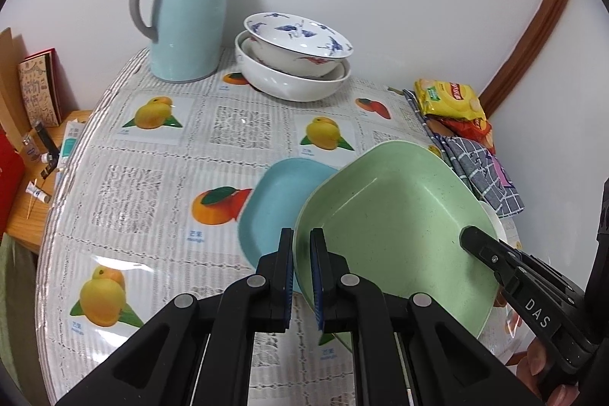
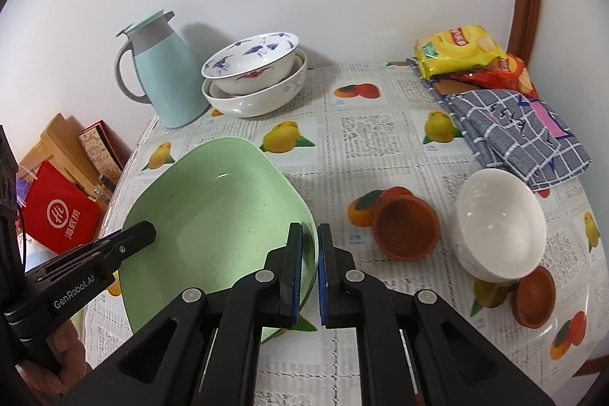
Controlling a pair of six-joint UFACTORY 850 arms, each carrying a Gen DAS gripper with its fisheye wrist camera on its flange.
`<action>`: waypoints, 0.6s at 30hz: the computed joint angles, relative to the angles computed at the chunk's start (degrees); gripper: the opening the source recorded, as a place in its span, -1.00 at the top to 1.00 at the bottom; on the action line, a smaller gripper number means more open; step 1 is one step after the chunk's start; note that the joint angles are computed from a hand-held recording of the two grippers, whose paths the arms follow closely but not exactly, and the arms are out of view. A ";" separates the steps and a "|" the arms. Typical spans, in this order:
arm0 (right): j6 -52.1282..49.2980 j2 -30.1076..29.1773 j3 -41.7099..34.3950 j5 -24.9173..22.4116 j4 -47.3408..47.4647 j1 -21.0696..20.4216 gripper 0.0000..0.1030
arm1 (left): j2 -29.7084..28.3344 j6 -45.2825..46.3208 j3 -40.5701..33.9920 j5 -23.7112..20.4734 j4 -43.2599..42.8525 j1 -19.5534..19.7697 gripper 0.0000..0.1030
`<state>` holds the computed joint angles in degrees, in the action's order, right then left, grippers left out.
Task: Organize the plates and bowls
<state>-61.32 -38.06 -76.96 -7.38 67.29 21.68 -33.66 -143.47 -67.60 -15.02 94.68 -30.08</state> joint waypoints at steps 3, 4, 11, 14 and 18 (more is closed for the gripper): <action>-0.56 -0.74 -0.83 -0.66 0.53 0.39 0.86 | 0.37 -0.87 0.70 -0.07 0.71 0.53 0.83; -0.60 -0.98 -1.07 -0.87 0.60 0.45 0.86 | 0.50 -1.24 0.97 -0.02 1.06 0.74 0.83; 1.05 -3.17 -4.03 -2.29 -1.36 1.23 0.86 | 0.96 -2.38 2.12 -0.31 1.48 1.73 0.83; 2.54 -4.52 -5.95 -2.88 -3.24 1.69 0.86 | 0.68 -1.93 2.13 -0.51 0.70 2.28 0.83; 5.16 -6.53 -8.49 -3.61 -6.69 1.96 0.86 | -0.38 -1.38 1.51 -0.04 0.14 2.89 0.83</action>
<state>-56.16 -44.58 -85.44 -11.00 60.60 23.63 -34.05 -144.85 -66.09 -15.06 94.82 -27.19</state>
